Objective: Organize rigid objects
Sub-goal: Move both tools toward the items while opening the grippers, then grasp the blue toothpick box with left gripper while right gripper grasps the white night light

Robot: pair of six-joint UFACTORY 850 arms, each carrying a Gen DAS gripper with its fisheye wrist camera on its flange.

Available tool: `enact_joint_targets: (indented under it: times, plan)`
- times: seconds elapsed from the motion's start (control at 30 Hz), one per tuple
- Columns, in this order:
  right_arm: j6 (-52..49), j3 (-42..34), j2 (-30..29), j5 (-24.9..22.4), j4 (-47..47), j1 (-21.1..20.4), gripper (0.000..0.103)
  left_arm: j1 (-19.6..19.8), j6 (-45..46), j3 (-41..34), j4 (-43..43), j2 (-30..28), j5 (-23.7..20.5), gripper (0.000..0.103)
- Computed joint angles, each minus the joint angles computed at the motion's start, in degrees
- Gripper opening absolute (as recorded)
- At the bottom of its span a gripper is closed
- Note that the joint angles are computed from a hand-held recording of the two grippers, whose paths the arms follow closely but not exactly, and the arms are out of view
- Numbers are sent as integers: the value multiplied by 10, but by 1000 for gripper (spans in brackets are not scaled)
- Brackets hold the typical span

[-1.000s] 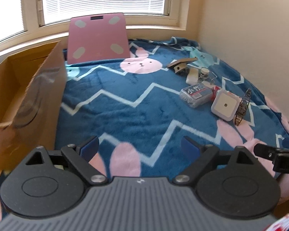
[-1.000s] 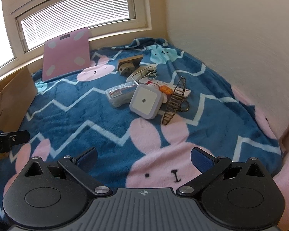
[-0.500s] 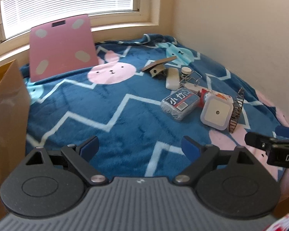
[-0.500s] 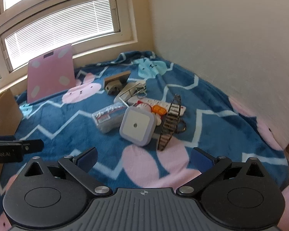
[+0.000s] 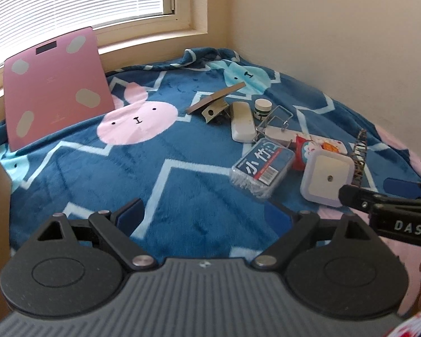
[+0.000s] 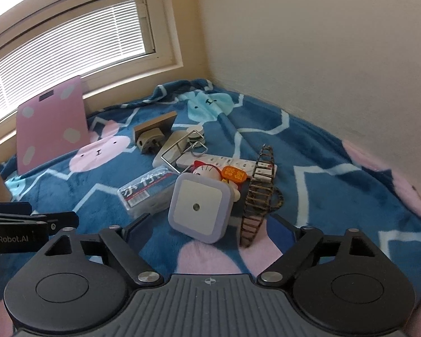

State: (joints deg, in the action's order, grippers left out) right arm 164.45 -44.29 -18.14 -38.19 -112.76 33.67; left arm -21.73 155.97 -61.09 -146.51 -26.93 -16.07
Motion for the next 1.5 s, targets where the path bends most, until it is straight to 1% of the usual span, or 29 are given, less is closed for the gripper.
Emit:
enact_joint_targets:
  times: [0.03, 0.13, 0.4, 0.5, 0.57, 0.6, 0.63, 0.77, 0.87, 1.03, 1.13, 1.23, 1.3, 1.33, 1.37, 1.43, 1.5]
  plan:
    - [-1, -7, -7, -2, 6, -1, 78, 0, -6, -6, 6, -6, 0, 90]
    - [-6, -28, -27, 3, 17, -8, 71, 0, -20, -24, 21, -22, 2, 90]
    - [-54, -81, -72, 19, 61, -23, 71, 3, -47, -54, 45, -52, 8, 90]
    - [-102, -102, -90, 22, 98, -26, 71, 4, -57, -60, 53, -59, 8, 90]
    - [-94, -103, -94, 33, 85, -31, 71, 4, -64, -62, 63, -61, 7, 90]
    - [-102, -104, -95, 32, 87, -31, 69, 4, -72, -63, 73, -62, 6, 90]
    - [-94, -99, -92, 34, 72, -32, 66, 4, -77, -64, 82, -63, 6, 90]
    - [-52, -66, -67, 47, 12, -37, 63, 7, -117, -73, 148, -70, -11, 90]
    - [-32, -37, -41, 58, -34, -42, 62, 6, -142, -83, 204, -78, -33, 90]
    - [-15, 9, -3, 63, -93, -45, 62, -6, -170, -117, 281, -103, -42, 88]
    - [-18, 30, 10, 60, -100, -44, 62, -15, -198, -144, 335, -124, -47, 85]
    - [-24, 42, 14, 54, -90, -43, 62, -25, -192, -165, 352, -142, -45, 79]
    - [-14, 49, 15, 58, -100, -48, 62, -32, -186, -178, 364, -153, -35, 74]
    - [-7, 50, 15, 60, -107, -49, 62, -36, -175, -182, 362, -156, -29, 70]
    - [-4, 53, 17, 61, -111, -51, 62, -39, -162, -185, 355, -159, -22, 68]
    - [-4, 54, 18, 60, -111, -51, 62, -44, -127, -184, 319, -162, -10, 62]
    - [-3, 55, 21, 60, -113, -50, 62, -41, -143, -175, 318, -155, -12, 57]
